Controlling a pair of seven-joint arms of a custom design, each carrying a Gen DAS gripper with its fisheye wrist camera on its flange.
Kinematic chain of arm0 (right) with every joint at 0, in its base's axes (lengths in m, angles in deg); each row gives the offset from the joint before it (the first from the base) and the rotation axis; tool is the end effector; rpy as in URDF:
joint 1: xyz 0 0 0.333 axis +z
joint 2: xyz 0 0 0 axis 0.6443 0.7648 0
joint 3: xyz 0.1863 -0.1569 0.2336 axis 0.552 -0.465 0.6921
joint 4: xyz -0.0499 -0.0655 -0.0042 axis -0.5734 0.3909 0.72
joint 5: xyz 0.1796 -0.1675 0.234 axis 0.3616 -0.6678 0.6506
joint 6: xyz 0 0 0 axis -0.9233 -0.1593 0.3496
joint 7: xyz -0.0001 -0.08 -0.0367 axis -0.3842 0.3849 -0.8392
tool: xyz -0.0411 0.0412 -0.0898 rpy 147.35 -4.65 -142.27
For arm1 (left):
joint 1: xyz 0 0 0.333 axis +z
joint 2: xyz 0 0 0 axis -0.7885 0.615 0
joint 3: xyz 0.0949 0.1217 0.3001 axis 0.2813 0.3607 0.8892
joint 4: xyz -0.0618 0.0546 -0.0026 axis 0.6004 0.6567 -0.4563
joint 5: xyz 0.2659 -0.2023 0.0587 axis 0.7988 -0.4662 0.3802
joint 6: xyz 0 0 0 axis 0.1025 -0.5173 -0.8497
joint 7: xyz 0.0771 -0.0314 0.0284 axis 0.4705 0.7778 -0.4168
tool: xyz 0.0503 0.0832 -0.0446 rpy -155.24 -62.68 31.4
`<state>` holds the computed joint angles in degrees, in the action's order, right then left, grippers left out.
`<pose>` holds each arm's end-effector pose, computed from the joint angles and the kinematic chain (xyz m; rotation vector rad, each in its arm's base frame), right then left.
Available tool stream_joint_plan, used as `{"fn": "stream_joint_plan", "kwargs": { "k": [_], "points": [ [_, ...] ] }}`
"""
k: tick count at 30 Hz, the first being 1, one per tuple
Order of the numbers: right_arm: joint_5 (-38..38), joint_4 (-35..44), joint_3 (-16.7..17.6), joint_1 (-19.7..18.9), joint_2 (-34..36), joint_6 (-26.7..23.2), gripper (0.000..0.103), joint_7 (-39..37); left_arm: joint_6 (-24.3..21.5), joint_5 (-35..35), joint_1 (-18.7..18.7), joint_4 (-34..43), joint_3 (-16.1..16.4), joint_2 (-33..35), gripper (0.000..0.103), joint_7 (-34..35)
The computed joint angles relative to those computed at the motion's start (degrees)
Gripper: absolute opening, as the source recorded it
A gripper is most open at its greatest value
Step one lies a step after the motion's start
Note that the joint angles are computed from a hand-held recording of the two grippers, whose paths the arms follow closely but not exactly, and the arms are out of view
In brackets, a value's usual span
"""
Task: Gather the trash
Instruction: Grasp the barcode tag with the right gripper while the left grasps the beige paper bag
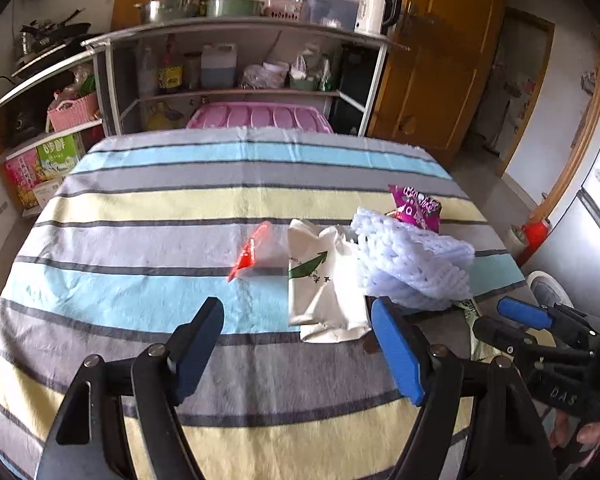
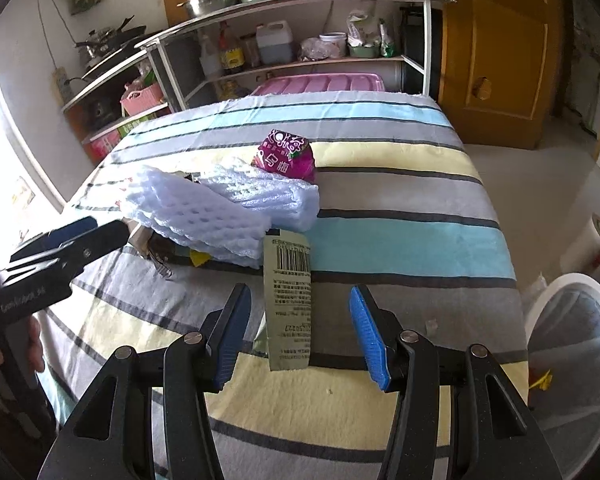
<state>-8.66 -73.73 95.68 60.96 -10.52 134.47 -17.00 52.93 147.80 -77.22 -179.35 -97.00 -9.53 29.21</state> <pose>0.6284 0.3182 0.3805 -2.3012 0.8983 -0.1187 0.4858 -0.3284 0.3880 -2.2186 1.1046 -0.6165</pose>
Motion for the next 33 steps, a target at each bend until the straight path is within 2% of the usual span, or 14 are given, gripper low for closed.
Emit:
{"fn": "stream_joint_plan", "kwargs": {
  "k": [2,6,14,16,17,22,25,26,33],
  "points": [
    [-0.94,0.73,-0.96,0.69,0.51,-0.42,0.053,1.57,0.79,-0.74,0.64,0.55,0.11,0.74,0.078,1.47],
    [-0.79,2.42,-0.61,-0.07,1.52,-1.83,0.053,2.25,1.4,-0.45,0.84,0.83,0.81,0.98,0.078,1.05],
    [0.56,2.33,0.43,-0.82,1.5,-2.3,0.036,0.28,3.03,-0.36,1.61,1.78,1.44,1.9,0.077,1.77],
    [1.11,2.25,0.83,-1.09,1.49,-2.43,0.027,-0.4,3.57,-0.22,1.69,1.77,1.51,2.02,0.069,2.15],
    [1.34,2.14,0.89,-1.14,1.44,-2.39,0.027,-0.63,3.83,-0.31,1.75,1.77,1.52,2.08,0.062,2.35],
    [2.38,2.53,1.05,-1.5,1.66,-3.12,0.027,-0.94,6.75,-0.68,2.32,1.34,1.8,2.38,0.052,1.96],
    [2.92,2.19,1.04,-1.59,1.43,-3.02,0.026,-1.14,5.67,-1.29,1.86,2.0,1.81,2.81,0.047,3.28],
    [3.15,2.03,1.07,-1.64,1.33,-2.91,0.026,-1.2,5.22,-1.21,1.63,2.13,1.84,2.78,0.039,3.59],
    [4.61,1.43,1.37,-2.32,0.92,-3.08,0.026,-1.91,3.46,-1.46,0.81,2.07,1.62,2.36,0.038,3.95]
  ]
}}
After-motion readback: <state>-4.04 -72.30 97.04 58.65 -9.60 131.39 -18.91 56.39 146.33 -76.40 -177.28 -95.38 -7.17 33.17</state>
